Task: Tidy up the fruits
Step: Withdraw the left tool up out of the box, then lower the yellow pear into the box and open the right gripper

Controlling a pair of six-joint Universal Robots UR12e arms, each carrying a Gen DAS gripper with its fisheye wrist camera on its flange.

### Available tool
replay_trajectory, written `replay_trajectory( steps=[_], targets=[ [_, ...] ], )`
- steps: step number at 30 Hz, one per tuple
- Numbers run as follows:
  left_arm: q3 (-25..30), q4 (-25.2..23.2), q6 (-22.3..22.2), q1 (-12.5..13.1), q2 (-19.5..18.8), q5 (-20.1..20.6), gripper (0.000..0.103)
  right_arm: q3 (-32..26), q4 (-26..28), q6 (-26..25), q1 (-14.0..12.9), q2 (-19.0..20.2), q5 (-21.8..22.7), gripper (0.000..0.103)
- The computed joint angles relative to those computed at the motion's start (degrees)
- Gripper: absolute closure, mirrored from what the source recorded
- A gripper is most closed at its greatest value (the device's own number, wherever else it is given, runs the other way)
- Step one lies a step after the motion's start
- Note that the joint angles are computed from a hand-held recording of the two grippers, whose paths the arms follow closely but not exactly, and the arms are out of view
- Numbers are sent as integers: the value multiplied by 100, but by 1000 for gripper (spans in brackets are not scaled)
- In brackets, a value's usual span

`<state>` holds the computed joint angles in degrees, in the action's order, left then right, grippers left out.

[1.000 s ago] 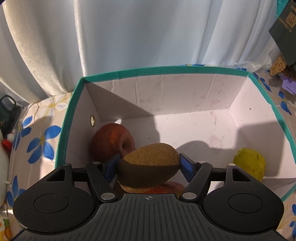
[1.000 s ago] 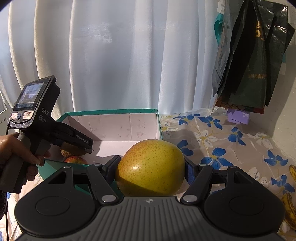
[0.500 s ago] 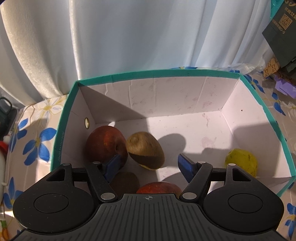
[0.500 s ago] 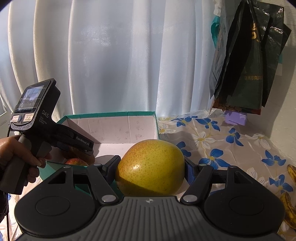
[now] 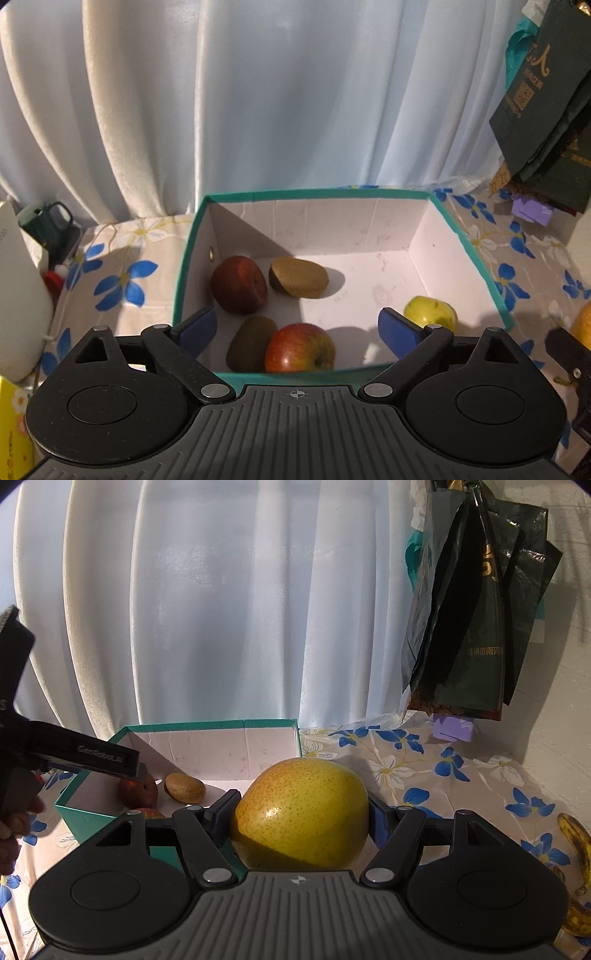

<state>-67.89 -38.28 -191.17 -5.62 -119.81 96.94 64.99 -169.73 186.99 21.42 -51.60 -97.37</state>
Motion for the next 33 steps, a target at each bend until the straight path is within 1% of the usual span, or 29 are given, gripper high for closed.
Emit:
replay_trajectory(
  steps=[3, 7, 12, 20, 27, 33],
  targets=[
    [-203, 2, 64, 4, 168, -269, 3, 39, -79, 2, 8, -24, -34, 33],
    [-434, 58, 111, -36, 325, -324, 3, 138, -190, -16, 16, -86, -75, 33],
    [-612, 105, 171, -96, 443, -195, 3, 283, -315, -49, 29, -178, -124, 33],
    [-852, 170, 48, -104, 632, -11, 3, 426, -550, -131, 55, -259, -123, 33],
    [-1039, 206, -35, -63, 781, 88, 3, 316, -556, -216, 79, -195, -58, 33],
    [-1091, 169, -84, -24, 821, 121, 3, 111, -512, -312, 109, -75, -10, 33]
  ],
)
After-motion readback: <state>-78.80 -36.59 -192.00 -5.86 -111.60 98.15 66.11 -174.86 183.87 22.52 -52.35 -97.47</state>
